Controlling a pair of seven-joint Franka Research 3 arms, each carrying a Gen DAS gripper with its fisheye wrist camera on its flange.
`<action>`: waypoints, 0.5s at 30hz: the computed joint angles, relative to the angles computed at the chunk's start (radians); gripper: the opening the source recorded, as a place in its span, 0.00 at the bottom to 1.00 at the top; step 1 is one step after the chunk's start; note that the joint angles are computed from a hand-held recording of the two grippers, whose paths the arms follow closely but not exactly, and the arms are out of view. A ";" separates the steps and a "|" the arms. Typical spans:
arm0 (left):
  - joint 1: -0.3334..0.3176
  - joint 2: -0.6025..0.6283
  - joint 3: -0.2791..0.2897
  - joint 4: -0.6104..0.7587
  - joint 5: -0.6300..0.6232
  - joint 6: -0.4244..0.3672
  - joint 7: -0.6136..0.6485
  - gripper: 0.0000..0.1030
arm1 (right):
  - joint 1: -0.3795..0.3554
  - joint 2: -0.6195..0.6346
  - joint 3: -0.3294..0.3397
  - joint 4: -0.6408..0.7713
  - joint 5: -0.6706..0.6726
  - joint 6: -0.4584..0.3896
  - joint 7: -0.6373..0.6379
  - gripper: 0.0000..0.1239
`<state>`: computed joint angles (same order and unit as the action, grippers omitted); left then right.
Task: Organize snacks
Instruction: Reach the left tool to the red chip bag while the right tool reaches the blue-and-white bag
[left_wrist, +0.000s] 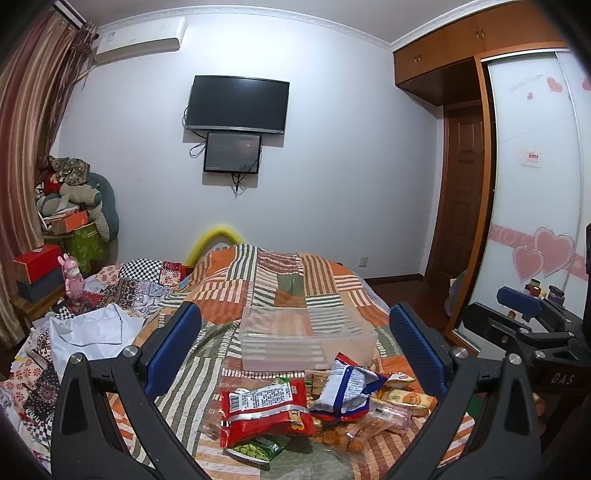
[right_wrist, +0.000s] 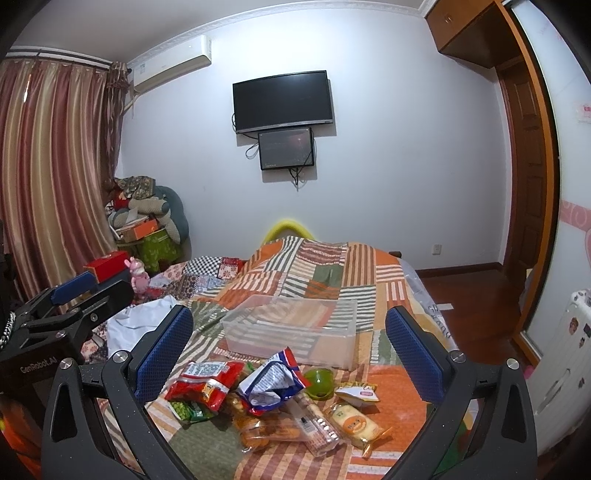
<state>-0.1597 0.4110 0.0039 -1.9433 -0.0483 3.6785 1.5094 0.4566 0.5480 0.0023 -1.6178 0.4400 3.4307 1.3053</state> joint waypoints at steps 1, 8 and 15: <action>0.003 -0.001 -0.001 -0.002 0.002 -0.002 -0.002 1.00 | -0.003 0.001 0.001 0.001 0.001 -0.005 0.001 0.83; 0.038 0.016 -0.019 0.028 0.069 -0.084 -0.051 1.00 | 0.043 0.016 -0.078 0.018 0.032 -0.053 0.017 0.83; 0.133 0.078 -0.093 0.123 0.246 -0.260 -0.164 0.86 | 0.091 0.051 -0.191 0.039 0.008 -0.162 0.077 0.83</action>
<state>-0.0266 0.4885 -0.0893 -1.8207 0.1978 3.4183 1.3458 0.5480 0.5995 -0.1888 -1.5789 0.4480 3.2689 1.3824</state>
